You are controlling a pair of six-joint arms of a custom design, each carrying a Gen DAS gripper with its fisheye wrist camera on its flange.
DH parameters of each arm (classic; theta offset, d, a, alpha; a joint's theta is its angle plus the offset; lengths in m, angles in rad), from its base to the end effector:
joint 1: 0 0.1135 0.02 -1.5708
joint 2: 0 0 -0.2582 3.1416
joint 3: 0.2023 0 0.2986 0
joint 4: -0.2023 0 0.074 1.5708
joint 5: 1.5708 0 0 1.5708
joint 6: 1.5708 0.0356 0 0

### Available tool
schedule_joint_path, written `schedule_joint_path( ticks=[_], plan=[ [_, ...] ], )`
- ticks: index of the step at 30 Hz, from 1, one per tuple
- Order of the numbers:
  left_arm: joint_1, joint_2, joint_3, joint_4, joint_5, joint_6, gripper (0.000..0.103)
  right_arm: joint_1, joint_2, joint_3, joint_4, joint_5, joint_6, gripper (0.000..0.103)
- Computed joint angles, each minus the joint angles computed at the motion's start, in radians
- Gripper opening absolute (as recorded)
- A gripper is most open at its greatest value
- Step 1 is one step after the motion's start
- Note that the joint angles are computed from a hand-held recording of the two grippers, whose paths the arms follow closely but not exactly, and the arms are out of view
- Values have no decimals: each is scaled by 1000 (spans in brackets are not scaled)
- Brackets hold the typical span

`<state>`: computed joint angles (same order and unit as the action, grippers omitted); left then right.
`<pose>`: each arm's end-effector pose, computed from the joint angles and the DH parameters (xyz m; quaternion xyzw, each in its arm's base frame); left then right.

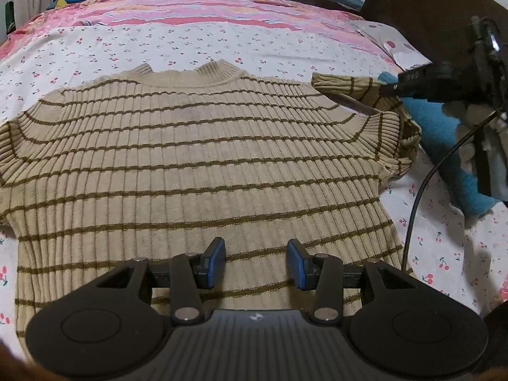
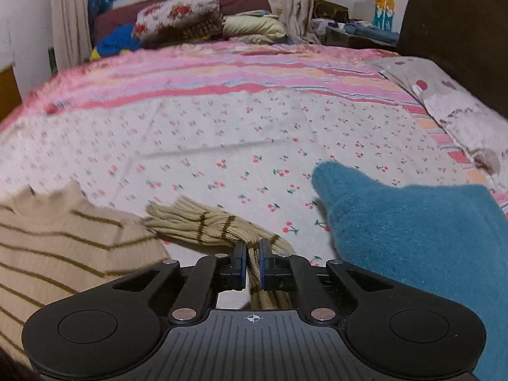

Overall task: Fold small clothes
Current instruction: 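Grasp the sleeve cuff with the right gripper and lift it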

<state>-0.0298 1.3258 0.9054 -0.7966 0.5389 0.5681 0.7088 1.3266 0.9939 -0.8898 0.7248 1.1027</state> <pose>0.2845 -0.0268 0.2013 0.3242 0.8930 -0.2075 0.2332 0.2340 0.1695 0.2306 0.2404 0.8911 -0.0880 0.3747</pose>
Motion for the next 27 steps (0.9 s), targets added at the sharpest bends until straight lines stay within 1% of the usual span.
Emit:
schedule_joint_path(
  ticks=[4,7,12,17,20,21,22,23,26,27],
  plan=[
    [37,5,14,-15,24,16,48,32,-48,28,48,-13,29,6],
    [77,9,24,-31,46,31,48,74,-35,99,79,5,30,6],
    [154,27,45,-60,83,67,48,132,54,237,185,17,-26,6],
    [238,67,70,-88,114,118,48,168,218,385,285,-5,-90,6],
    [281,98,85,-94,127,145,48,169,339,463,331,-67,-108,7],
    [288,104,87,-90,128,148,48,169,383,484,350,-94,-109,11],
    [300,110,89,-87,129,156,48,168,413,494,366,-130,-114,14],
    [309,115,90,-83,131,164,48,163,451,509,378,-181,-118,14],
    [331,142,101,-75,139,178,48,165,531,532,403,-279,-115,15],
    [336,150,105,-75,143,180,48,171,544,530,411,-299,-115,17]
  ],
)
